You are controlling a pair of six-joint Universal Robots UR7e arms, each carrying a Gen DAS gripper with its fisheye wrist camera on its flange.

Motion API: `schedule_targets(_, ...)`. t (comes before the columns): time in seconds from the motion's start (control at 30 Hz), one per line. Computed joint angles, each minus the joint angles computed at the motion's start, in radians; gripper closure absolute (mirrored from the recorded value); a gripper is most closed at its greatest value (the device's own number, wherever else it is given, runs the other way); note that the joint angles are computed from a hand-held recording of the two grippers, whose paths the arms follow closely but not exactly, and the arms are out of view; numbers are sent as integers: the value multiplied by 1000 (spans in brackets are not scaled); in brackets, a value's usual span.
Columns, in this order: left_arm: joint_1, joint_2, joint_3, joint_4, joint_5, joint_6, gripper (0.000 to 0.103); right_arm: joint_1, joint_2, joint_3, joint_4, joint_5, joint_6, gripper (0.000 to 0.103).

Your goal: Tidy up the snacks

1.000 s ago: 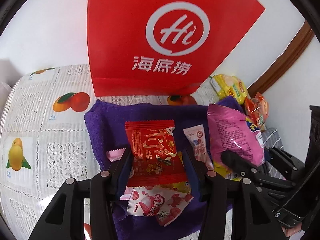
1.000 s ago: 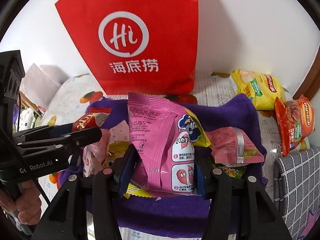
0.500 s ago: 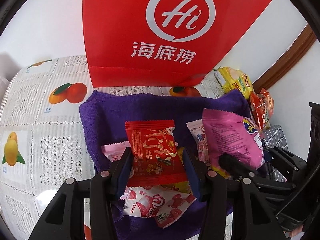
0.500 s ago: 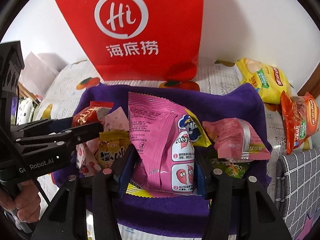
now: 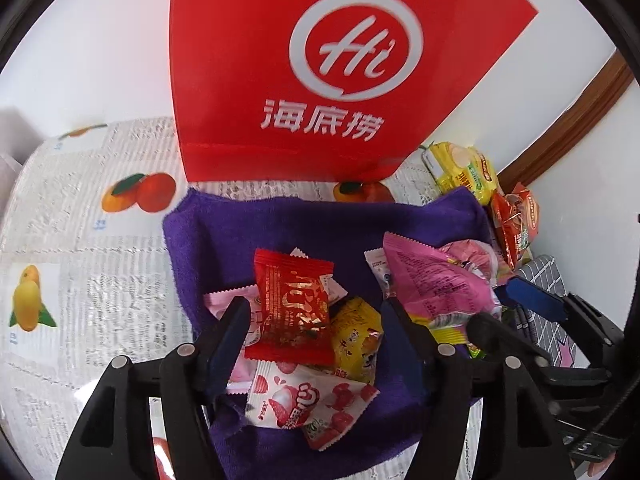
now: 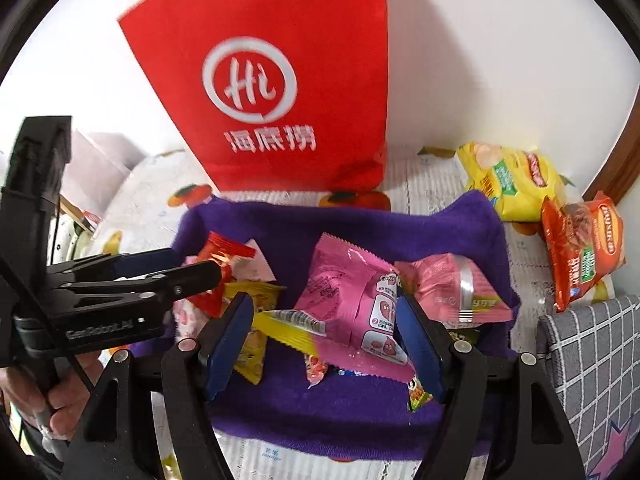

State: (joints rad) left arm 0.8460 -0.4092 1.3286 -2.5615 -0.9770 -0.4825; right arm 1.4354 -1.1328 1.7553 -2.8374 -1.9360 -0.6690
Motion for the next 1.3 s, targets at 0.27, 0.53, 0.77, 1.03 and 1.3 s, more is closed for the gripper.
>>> schedule_targets(0.27,-80,-66,118,-63,30,1,37,9,-141,141,-90,14,27,30)
schedule_targets(0.53,-212,-161,297,-102,77,-74,37,21,-329,340,-166,-50,38,30)
schedule_targets(0.77,-345,-253,463,-108,127,-210,21,44,-502,567,-380,-116,-21,11)
schedule_targets(1.03,-487,-324,609,-72,185,-363,13,-12,-772,724,-301,-27,37,5)
schedule_targets(1.3,-608,-378,707,29,255,-549,13,-73,-983,856,-297,9,-24,5)
